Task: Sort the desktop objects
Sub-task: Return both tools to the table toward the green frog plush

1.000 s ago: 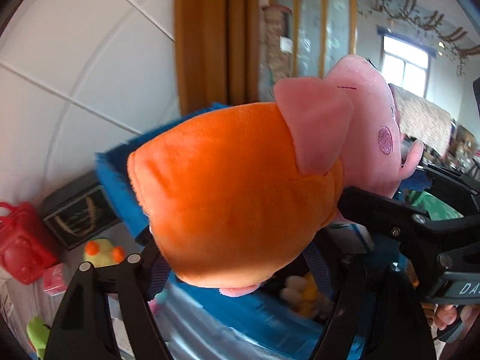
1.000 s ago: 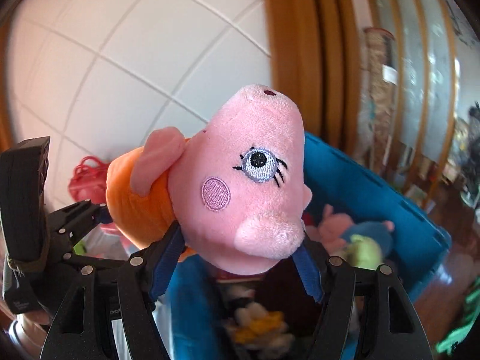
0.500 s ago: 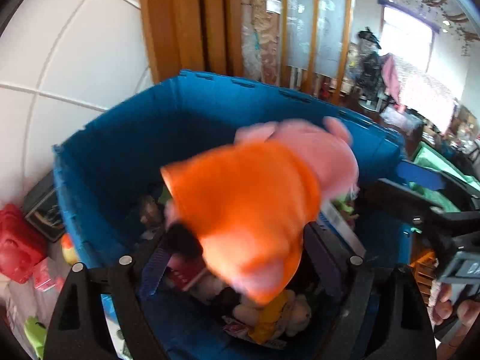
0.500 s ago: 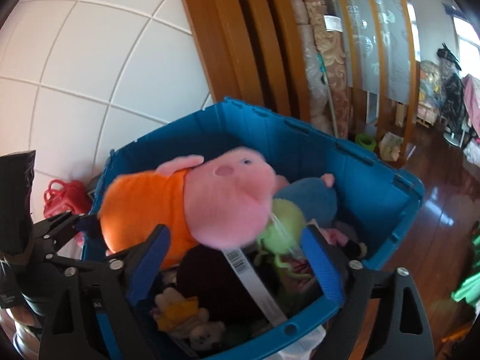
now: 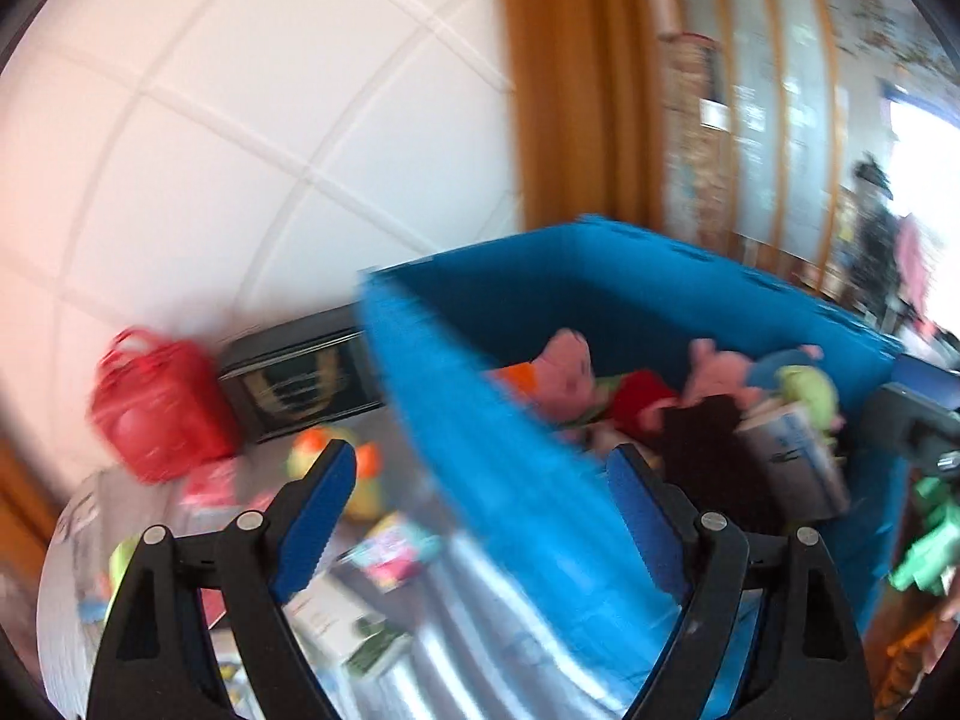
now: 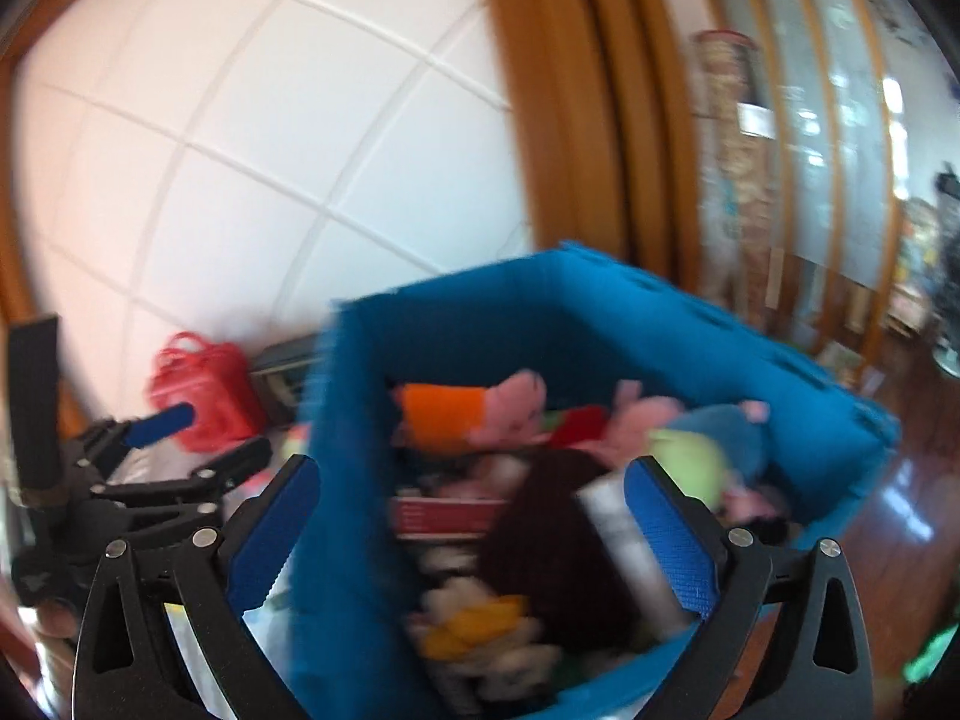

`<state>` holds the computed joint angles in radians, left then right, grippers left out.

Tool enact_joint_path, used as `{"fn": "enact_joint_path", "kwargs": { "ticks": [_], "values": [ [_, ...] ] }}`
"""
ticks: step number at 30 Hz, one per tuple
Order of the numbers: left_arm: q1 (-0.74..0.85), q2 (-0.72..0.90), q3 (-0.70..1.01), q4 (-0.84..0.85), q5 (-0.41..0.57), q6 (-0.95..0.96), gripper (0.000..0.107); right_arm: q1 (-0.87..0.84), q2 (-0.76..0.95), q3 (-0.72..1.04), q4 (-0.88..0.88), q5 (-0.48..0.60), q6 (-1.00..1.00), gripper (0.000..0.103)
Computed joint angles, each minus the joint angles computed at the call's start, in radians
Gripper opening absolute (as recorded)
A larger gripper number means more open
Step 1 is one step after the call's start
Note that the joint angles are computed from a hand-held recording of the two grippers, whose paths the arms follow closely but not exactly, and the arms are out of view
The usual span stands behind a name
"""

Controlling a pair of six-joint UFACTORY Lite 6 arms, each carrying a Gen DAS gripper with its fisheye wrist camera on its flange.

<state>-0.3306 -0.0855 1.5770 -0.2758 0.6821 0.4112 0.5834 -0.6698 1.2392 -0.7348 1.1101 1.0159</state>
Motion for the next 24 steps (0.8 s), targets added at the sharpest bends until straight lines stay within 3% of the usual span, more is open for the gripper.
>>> {"fn": "enact_joint_path", "kwargs": {
  "ticks": [3, 10, 17, 24],
  "values": [
    [0.22, -0.069, -0.123, -0.143, -0.025, 0.166, 0.098, 0.24, 0.125, 0.07, -0.113, 0.023, 0.156, 0.103],
    [0.645, 0.045, -0.181, -0.346, -0.011, 0.485, 0.1, 0.319, 0.515, 0.312, -0.112, -0.134, 0.171, 0.103],
    [0.877, 0.332, -0.043, -0.322, -0.03, 0.568, 0.1, 0.262, 0.91, 0.569, 0.065, -0.259, 0.04, 0.103],
    [0.96, 0.686, 0.291, -0.205, 0.018, 0.463, 0.1, 0.237, 1.221, 0.839, 0.227, -0.245, -0.089, 0.103]
  ]
}}
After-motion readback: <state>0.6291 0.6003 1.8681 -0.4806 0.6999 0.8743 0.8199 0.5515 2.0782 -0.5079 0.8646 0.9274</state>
